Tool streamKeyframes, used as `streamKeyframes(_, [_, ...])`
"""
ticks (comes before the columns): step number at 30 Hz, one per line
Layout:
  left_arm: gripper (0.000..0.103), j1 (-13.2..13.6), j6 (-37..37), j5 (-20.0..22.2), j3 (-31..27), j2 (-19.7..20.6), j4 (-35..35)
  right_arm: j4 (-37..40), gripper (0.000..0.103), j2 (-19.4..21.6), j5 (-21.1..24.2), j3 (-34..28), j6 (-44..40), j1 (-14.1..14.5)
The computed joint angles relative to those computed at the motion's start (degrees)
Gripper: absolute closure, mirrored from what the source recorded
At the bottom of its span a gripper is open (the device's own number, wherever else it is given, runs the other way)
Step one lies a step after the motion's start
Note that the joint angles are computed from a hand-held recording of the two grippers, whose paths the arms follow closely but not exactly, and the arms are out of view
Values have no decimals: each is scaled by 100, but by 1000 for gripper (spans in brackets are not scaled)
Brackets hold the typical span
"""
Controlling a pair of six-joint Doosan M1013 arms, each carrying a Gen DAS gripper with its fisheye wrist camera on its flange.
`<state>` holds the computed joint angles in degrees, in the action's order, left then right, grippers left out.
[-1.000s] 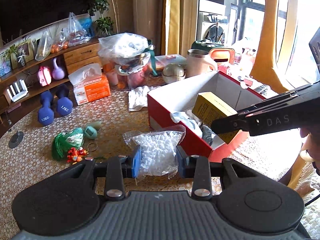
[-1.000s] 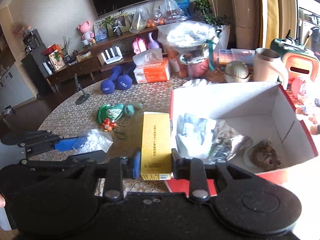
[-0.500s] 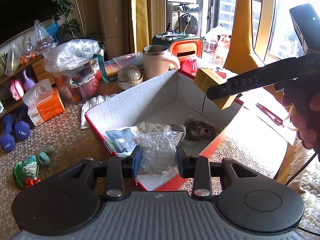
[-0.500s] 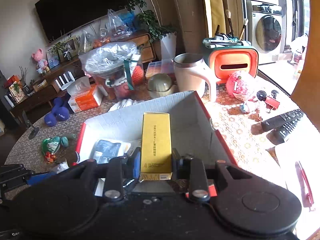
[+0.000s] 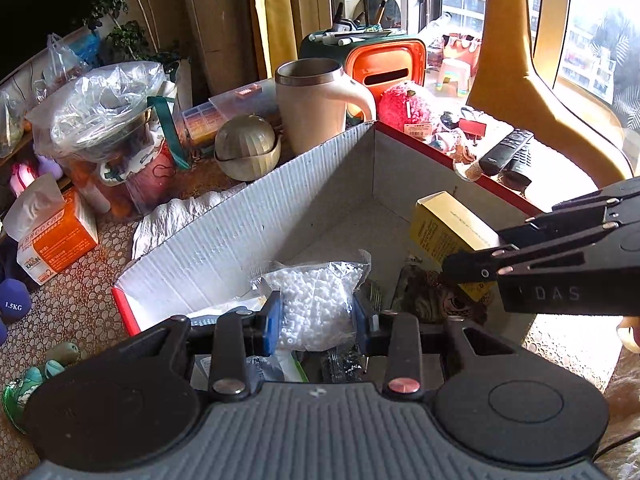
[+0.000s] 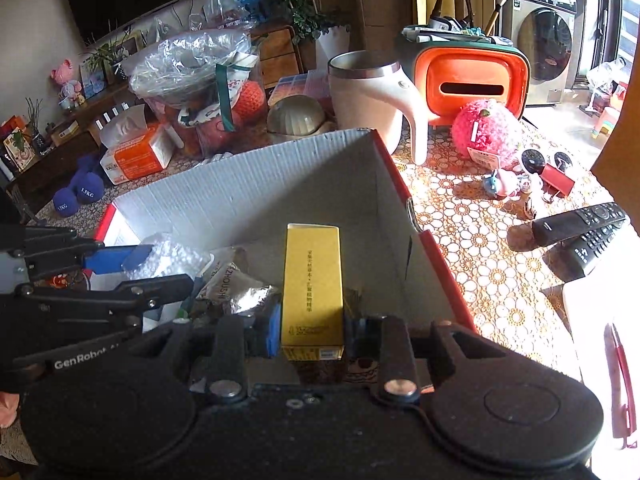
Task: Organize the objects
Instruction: 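Carry the foam-bead bag and yellow box over the shoebox with both tools, then lower the foam-bead bag and yellow box into the shoebox and open both tools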
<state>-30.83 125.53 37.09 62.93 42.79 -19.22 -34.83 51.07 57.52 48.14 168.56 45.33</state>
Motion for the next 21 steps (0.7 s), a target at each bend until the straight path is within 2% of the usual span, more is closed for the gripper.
streamKeyframes(10, [68,-64,-717,692,-725,515,620,475,75,352,153,-460,-522,-133])
streamKeyframes(16, [66,-43,-794,995,-919,612,628,662,74,395,141,-476,-643,-152])
streamKeyframes(21, [65,-48,-848,1055,-940,623,679,691,73,377,136,-455,-589,-150])
